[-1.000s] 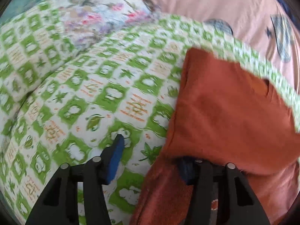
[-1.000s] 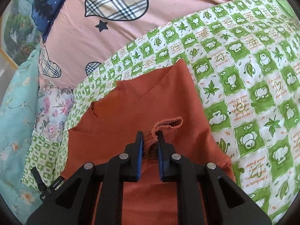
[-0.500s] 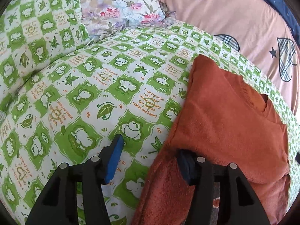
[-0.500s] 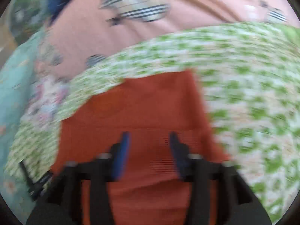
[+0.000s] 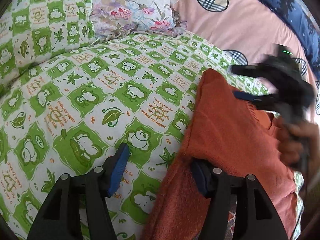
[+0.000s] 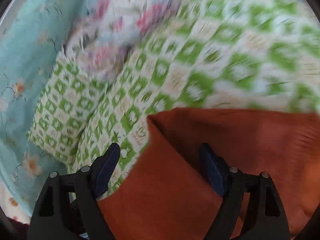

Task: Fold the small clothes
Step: 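Lift the hem with both grippers and fold it toward the collar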

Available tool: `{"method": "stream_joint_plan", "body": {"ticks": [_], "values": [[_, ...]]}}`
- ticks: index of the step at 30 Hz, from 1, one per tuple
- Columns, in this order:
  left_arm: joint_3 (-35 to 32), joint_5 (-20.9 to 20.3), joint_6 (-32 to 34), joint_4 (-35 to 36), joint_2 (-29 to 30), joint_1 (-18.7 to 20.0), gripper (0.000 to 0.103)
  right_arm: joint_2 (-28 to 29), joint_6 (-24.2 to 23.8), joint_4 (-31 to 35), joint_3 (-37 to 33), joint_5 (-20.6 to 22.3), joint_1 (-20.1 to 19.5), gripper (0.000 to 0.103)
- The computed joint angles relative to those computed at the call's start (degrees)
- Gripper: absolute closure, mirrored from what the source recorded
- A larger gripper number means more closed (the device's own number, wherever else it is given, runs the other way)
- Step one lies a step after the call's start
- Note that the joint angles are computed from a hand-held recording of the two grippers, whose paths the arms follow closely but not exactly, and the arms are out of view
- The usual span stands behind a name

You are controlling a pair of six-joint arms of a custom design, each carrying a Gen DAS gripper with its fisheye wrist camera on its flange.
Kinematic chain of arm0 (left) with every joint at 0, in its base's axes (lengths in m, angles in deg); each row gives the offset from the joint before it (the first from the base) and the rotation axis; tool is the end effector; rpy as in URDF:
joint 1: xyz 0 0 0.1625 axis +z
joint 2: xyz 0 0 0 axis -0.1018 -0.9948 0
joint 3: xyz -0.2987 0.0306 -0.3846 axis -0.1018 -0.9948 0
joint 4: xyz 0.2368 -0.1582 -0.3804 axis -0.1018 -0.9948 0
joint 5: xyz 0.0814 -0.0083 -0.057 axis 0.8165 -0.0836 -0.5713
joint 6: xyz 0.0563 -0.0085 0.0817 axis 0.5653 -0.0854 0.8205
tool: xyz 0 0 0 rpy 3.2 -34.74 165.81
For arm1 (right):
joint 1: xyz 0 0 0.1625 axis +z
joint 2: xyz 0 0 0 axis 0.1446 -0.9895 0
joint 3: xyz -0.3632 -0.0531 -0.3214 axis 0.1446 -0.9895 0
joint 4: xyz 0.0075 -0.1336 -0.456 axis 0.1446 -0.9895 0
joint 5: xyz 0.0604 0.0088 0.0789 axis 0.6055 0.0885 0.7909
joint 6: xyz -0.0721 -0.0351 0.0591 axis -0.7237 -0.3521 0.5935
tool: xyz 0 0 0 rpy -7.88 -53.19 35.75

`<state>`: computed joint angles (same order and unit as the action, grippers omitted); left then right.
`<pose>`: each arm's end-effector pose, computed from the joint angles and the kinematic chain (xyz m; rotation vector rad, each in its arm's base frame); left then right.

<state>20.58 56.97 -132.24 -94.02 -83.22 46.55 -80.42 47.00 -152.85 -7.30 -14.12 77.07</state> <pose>-0.4245 -0.6530 -0.0141 -0.1292 2.3611 -1.1569 0.0567 -0.9548 0.3805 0.5865 -3.0390 0.2163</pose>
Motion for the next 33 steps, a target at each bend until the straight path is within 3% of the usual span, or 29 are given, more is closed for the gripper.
{"method": "stream_joint_plan", "body": {"ticks": [2, 5, 6, 7, 10, 16, 21, 27, 30, 33], "values": [[0.33, -0.32, 2.21, -3.91, 0.43, 0.26, 0.04, 2.54, -0.01, 4.26, -3.64, 6.38, -0.44, 0.02], [0.2, -0.39, 2.95, -4.72, 0.6, 0.37, 0.04, 1.09, 7.05, -5.08, 0.58, 16.08, -2.25, 0.02], [0.2, -0.67, 3.28, -5.17, 0.58, 0.43, 0.04, -0.09, 9.37, -8.15, 2.95, 17.41, -2.8, 0.02], [0.44, -1.2, 3.52, -6.02, 0.45, 0.54, 0.04, -2.27, 10.82, -12.91, 6.88, 17.31, -3.17, 0.021], [1.0, -2.73, 3.18, -6.72, -0.13, 0.63, 0.039, -10.38, 9.97, -25.25, 19.29, 10.57, -3.1, 0.021], [4.29, -11.01, 3.76, -8.35, -3.5, 0.72, 0.034, -31.55, 7.31, -33.87, 44.11, 15.59, -7.46, 0.021], [11.68, -14.79, -1.06, -8.0, -8.41, -2.59, 0.034, -48.19, 6.26, -39.59, 61.21, 17.64, -12.04, 0.021], [17.69, -13.79, -7.68, -10.66, -12.15, -8.16, 0.034, -62.77, 5.05, -43.57, 71.88, 19.58, -17.34, 0.02], [15.78, -15.32, -5.1, -11.4, -11.9, -10.03, 0.034, -67.9, 4.8, -45.35, 74.62, 21.91, -19.34, 0.02], [13.08, -13.77, -0.15, -14.75, -10.16, -12.66, 0.032, -72.37, 4.11, -47.25, 76.36, 22.35, -20.84, 0.019]]}}
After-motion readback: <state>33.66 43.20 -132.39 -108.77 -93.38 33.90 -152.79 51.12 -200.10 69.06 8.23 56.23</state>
